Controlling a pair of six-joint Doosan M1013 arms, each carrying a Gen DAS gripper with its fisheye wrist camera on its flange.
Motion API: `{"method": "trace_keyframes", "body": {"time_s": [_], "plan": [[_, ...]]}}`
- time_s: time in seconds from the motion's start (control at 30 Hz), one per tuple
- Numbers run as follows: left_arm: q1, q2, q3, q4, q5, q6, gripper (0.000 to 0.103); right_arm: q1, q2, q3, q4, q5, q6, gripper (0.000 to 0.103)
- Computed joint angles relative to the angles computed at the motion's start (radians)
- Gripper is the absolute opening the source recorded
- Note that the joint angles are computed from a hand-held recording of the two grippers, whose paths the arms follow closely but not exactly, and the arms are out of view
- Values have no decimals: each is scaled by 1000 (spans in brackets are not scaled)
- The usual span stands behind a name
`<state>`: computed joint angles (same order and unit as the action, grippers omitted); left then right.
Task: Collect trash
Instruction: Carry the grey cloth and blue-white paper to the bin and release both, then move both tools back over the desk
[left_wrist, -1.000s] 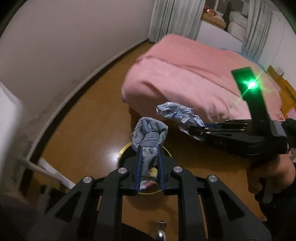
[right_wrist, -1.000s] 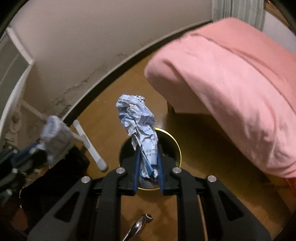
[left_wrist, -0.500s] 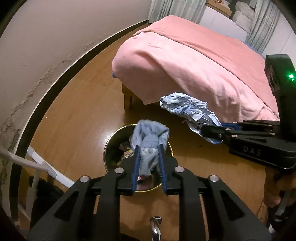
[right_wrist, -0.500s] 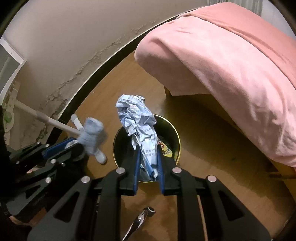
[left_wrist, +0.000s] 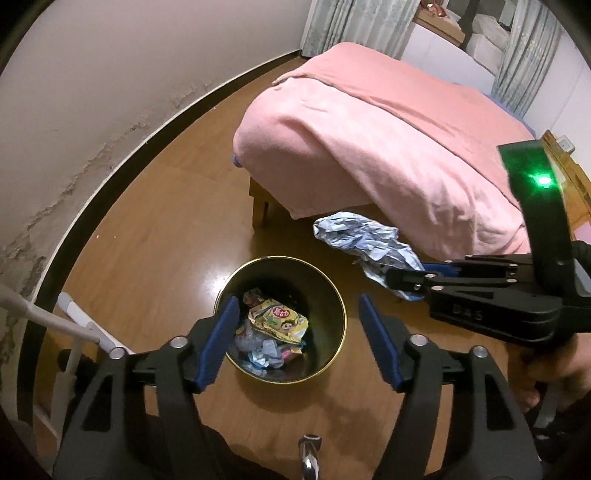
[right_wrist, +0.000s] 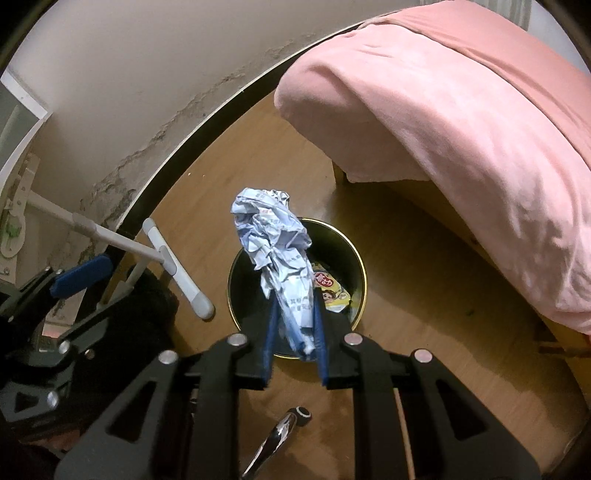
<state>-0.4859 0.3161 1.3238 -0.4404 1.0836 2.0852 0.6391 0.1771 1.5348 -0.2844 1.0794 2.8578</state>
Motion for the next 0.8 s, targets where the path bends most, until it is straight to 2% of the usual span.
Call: {"method": "trace_keyframes", "body": {"time_s": [0.03, 0.07, 0.1, 0.33, 0.47, 0.6, 0.8], "plan": [[4, -6, 1, -10, 0, 5, 71, -2, 3, -6, 8, 3, -8, 40], [7, -10, 1, -22, 1, 12, 73, 0, 6, -12, 3, 8, -7, 54], [14, -17, 1, -40, 4, 24, 76, 5, 7, -17, -15, 13, 1, 74], [38, -68, -10, -41, -2, 27, 88, 34, 5, -66, -112, 65, 37, 76], [70, -107, -24, -13, -9, 22, 89, 58, 11, -125, -163, 80, 30, 76], [133, -142, -45, 35, -31, 4, 91, 90, 53, -231, -210, 95, -33, 77], [281, -153, -98, 71, -55, -48, 91, 128, 180, -468, -203, 109, -214, 78]]}}
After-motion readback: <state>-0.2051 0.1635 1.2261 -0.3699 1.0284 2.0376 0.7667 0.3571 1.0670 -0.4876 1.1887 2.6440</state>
